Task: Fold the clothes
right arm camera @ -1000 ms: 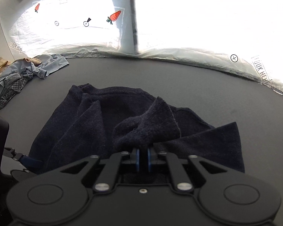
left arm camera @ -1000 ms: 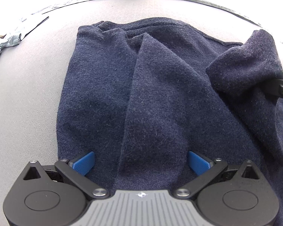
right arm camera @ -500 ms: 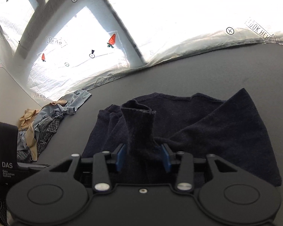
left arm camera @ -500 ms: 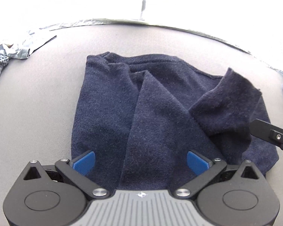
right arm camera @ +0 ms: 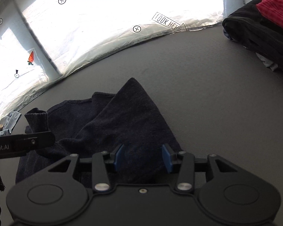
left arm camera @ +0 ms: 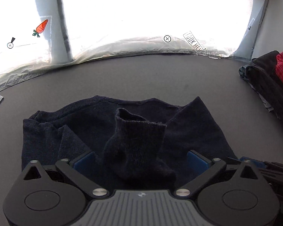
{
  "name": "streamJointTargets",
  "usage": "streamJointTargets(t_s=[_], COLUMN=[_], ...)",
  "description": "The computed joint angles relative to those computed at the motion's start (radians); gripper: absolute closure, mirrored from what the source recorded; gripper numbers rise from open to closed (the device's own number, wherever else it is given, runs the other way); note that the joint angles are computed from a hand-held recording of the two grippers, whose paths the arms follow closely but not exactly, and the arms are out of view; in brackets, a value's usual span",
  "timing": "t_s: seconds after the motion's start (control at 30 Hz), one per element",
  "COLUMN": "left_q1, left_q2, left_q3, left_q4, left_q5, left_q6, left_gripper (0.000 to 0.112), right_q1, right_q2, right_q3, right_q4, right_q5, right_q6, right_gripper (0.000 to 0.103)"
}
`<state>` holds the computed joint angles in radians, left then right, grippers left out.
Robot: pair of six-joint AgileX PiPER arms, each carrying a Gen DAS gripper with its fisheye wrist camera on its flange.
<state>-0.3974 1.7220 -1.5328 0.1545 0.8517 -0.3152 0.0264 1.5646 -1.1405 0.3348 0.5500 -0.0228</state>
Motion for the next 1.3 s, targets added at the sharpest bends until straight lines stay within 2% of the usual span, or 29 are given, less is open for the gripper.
streamJointTargets(t_s=[0.03,0.1,0.13,0.17,0.2,0.27,0.4,0.63,0.77,0.93,1.03,1.1,1.3], left_q1=[-0.001,0.005,0.012,0.027,0.039,0.050,0.080,0.160,0.285,0.490,0.604,0.678,0.772], left_q2=[0.020,0.054,0.066,0.062,0.053,0.029,-0.044,-0.187,-0.250,-0.282,-0.253,-0.231,-0.166], left_q3=[-0.012,-0.037,-0.044,-0.040,-0.033,-0.020,-0.010,-0.026,-0.019,-0.002,-0.028,-0.042,-0.102], left_q4=[0.003,0.006,-0.001,-0.025,-0.040,-0.027,0.000,0.085,0.010,-0.184,-0.310,-0.407,-0.571], left_q5=[0.001,0.015,0.019,0.016,0.010,-0.007,-0.049,-0.075,-0.058,-0.038,-0.015,-0.003,0.024], left_q6=[0.003,0.006,0.010,0.015,0.014,-0.011,-0.038,-0.114,-0.013,0.220,0.370,0.472,0.668], left_gripper=[0.027,0.063,0.070,0.085,0.093,0.098,0.099,0.100,0.100,0.100,0.100,0.100,0.100], right_q1=[-0.004,-0.010,-0.012,-0.014,-0.016,-0.019,-0.018,-0.123,-0.103,0.002,0.064,0.112,0.275], right_q2=[-0.001,-0.004,-0.004,-0.004,-0.004,-0.005,-0.029,-0.107,-0.173,-0.252,-0.307,-0.344,-0.418], right_q3=[0.001,0.004,0.005,0.006,0.007,0.008,0.016,0.070,0.137,0.238,0.291,0.314,0.364], right_q4=[-0.018,-0.054,-0.064,-0.073,-0.083,-0.097,-0.126,0.155,0.171,0.080,0.006,-0.088,-0.418], right_q5=[0.000,0.000,0.003,0.007,0.010,0.016,0.038,0.145,0.160,0.111,0.077,0.062,0.056], right_q6=[0.016,0.049,0.059,0.068,0.077,0.093,0.139,0.018,0.082,0.305,0.473,0.609,1.049], right_gripper=[0.058,0.058,0.058,0.058,0.058,0.058,0.058,0.055,0.052,0.051,0.051,0.051,0.048])
